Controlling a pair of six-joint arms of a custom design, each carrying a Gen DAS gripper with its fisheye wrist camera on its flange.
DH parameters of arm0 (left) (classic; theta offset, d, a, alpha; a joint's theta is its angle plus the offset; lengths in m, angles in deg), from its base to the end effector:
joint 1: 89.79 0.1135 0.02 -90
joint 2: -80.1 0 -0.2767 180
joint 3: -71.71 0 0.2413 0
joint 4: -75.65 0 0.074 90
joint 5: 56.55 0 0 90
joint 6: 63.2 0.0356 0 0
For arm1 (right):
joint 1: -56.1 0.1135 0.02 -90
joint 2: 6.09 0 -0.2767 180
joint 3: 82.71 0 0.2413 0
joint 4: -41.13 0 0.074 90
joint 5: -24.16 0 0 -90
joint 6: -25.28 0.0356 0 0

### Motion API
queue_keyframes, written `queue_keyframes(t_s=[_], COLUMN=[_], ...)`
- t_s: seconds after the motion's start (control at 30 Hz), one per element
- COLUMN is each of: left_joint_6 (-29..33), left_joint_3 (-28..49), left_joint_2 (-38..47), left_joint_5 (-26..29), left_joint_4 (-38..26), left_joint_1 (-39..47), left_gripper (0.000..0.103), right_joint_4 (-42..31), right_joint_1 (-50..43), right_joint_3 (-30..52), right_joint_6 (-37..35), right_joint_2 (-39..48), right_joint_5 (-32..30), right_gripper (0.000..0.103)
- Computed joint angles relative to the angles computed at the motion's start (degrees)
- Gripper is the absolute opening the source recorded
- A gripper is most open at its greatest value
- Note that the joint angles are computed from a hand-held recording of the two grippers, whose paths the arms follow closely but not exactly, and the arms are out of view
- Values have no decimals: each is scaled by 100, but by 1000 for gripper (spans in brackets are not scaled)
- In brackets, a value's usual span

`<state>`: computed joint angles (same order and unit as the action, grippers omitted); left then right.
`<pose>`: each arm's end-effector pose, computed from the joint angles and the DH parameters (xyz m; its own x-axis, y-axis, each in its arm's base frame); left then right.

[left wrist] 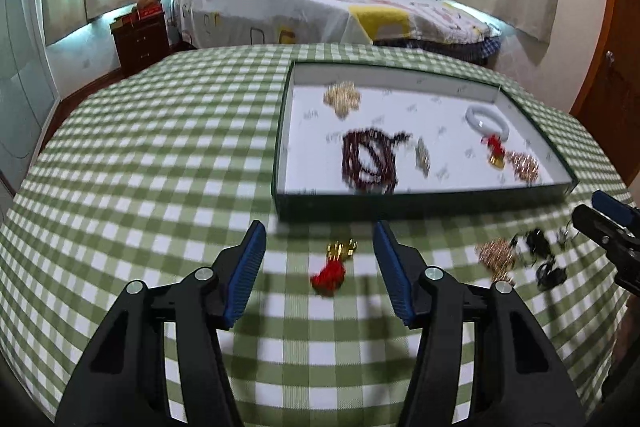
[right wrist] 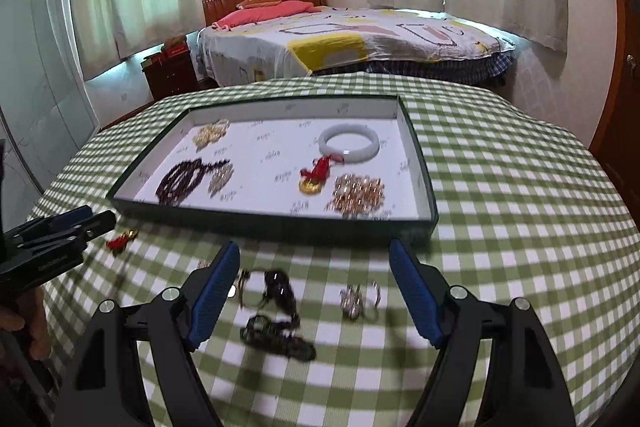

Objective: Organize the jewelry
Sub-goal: 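Grasp the red tassel with gold charm with the left tool, then grasp the black pendant on a cord with right tool while left tool holds tassel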

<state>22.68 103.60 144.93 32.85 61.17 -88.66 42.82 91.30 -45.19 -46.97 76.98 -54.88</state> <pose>0.1789 0.0039 0.1520 -0.7324 -0.0863 -0.6754 -0.0796 0.9960 -0.0409 0.1952 0.1294 0.1404 -0.6776 -0.1117 -0.7269 -0.2597 0.9611 0.0944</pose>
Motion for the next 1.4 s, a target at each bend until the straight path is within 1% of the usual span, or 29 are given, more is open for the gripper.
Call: queue_keyframes(t_s=[0.03, 0.13, 0.3, 0.37, 0.4, 0.43, 0.57, 0.63, 0.77, 0.93, 1.07, 1.1, 1.13, 1.17, 1.2, 1.27, 1.3, 1.4], left_joint_6=[15, 3, 11, 28, 24, 30, 91, 90, 52, 78, 79, 77, 81, 86, 87, 80, 84, 67], left_joint_3=[-6, -57, -55, -54, -60, -77, -136, -165, -234, -286, -289, -292, -290, -288, -288, -288, -289, -287], left_joint_2=[143, 358, 566, 667, 687, 685, 668, 632, 383, 46, -9, -24, -38, -48, -61, -83, -88, -178], left_joint_5=[20, 70, 61, 99, 74, 23, -88, -129, -149, -79, -48, -44, -44, -49, -56, -59, -59, -86], left_joint_4=[39, 161, 263, 307, 332, 364, 443, 461, 368, 133, 84, 76, 66, 58, 49, 27, 28, -32], left_joint_1=[16, 62, 11, -6, -33, -79, -240, -303, -340, -231, -166, -162, -160, -163, -168, -173, -170, -189], left_gripper=[46, 44, 39, 30, 28, 20, 16, 14, 12, 12, 12, 12, 12, 12, 12, 12, 12, 12], right_joint_4=[19, 80, 150, 151, 155, 155, 174, 179, 93, 83, 11, -24, -32, -59, -94, -108, -100, -84], right_joint_1=[14, 55, 27, 18, 19, 20, 69, 106, 125, 65, 19, 22, 38, 75, 74, 60, 56, 51], right_joint_3=[-19, -120, -188, -179, -184, -181, -145, -95, 80, 218, 308, 334, 335, 337, 345, 341, 316, 250], right_joint_6=[5, 57, 72, 69, 72, 75, 79, 64, -18, -142, -206, -224, -235, -259, -289, -293, -277, -229], right_joint_2=[24, 54, 100, 124, 130, 149, 259, 346, 558, 826, 987, 1036, 1046, 1035, 1013, 995, 969, 900], right_joint_5=[5, 13, -26, -42, -45, -59, -105, -124, -228, -351, -443, -462, -447, -396, -388, -433, -445, -472], right_gripper=[75, 75, 75, 75, 75, 75, 75, 73, 55, 45, 38, 34, 32, 29, 22, 19, 15, 15])
